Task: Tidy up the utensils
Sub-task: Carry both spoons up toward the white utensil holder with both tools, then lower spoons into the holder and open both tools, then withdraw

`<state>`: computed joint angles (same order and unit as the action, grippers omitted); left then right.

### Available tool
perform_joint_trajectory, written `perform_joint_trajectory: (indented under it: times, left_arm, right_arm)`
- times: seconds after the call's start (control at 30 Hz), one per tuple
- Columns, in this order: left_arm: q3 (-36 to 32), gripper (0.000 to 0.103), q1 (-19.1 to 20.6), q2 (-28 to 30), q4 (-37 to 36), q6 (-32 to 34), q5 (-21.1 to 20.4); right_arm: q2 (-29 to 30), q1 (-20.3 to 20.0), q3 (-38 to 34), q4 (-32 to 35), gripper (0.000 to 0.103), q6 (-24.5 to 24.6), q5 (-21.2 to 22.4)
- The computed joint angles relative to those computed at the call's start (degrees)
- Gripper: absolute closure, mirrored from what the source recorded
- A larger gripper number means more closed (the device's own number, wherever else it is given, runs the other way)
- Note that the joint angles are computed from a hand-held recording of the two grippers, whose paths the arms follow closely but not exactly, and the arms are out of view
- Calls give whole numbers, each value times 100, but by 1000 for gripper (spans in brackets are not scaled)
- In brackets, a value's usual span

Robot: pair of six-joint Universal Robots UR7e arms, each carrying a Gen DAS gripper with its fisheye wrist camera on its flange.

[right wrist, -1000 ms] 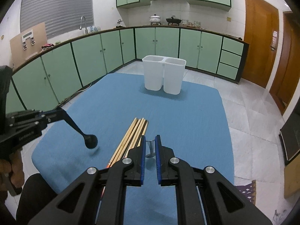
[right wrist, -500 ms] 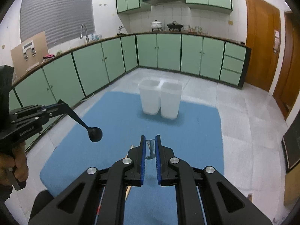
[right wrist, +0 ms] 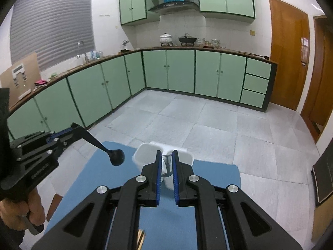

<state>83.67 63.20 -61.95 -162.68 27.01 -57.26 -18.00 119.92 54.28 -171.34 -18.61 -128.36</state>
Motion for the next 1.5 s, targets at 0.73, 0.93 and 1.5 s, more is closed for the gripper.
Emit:
perform_joint_trajectory:
  times: [0.73, 0.93, 1.5]
  left_arm:
    - [-1131, 77, 592, 1345, 87, 66, 32]
    - [-611, 67, 430, 861, -191, 112, 15]
    - [4113, 30, -259, -2722, -1780, 85, 279]
  right_arm:
    - [1196, -657, -1868, 1215, 93, 97, 16]
    - [699, -492, -1022, 575, 92, -32, 9]
    - [-1158, 270, 4629, -3583, 73, 599, -30]
